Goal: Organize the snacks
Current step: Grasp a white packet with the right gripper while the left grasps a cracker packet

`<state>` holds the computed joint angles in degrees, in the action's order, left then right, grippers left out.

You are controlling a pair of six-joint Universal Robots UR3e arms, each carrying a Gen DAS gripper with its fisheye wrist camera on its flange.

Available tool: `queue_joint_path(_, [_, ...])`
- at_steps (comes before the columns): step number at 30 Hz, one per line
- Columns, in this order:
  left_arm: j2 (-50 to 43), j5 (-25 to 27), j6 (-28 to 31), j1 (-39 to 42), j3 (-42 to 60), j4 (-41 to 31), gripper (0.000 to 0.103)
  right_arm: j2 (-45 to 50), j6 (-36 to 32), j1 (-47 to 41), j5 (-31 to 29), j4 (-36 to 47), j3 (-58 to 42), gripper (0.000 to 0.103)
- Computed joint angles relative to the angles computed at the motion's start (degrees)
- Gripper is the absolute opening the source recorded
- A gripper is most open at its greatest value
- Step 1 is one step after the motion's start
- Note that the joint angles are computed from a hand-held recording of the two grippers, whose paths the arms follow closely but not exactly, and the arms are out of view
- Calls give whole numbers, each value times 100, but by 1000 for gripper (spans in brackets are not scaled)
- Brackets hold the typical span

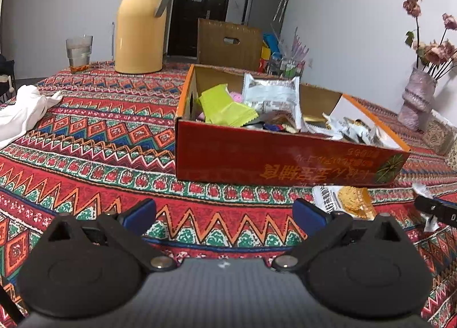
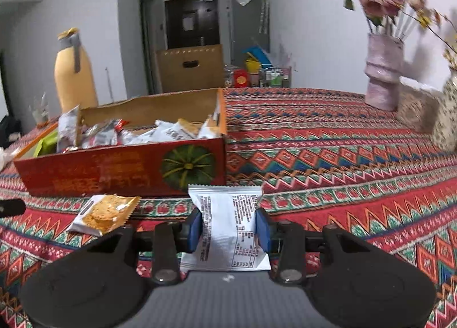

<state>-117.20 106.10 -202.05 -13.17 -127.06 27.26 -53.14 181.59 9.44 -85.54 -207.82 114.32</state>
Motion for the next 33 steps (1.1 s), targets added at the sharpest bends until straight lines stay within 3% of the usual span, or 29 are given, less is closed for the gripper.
queue_joint_path(7, [326,91,-38,-170,290,-865,103,180,113,-20,-76,-472,106,39])
queue_joint_path(12, [201,277,36,-549,1043,-1579,103,210,173,-87,55,-803,242,39])
queue_joint_path(28, [-1362,414,-46,-1306,4372,-3990,103,218,613,-476,613,-1068,474,39])
queue_joint_path(33, [-1747,515,-197,-1348,4911,-4406,103,236,700,-593,824,-1162,535,39])
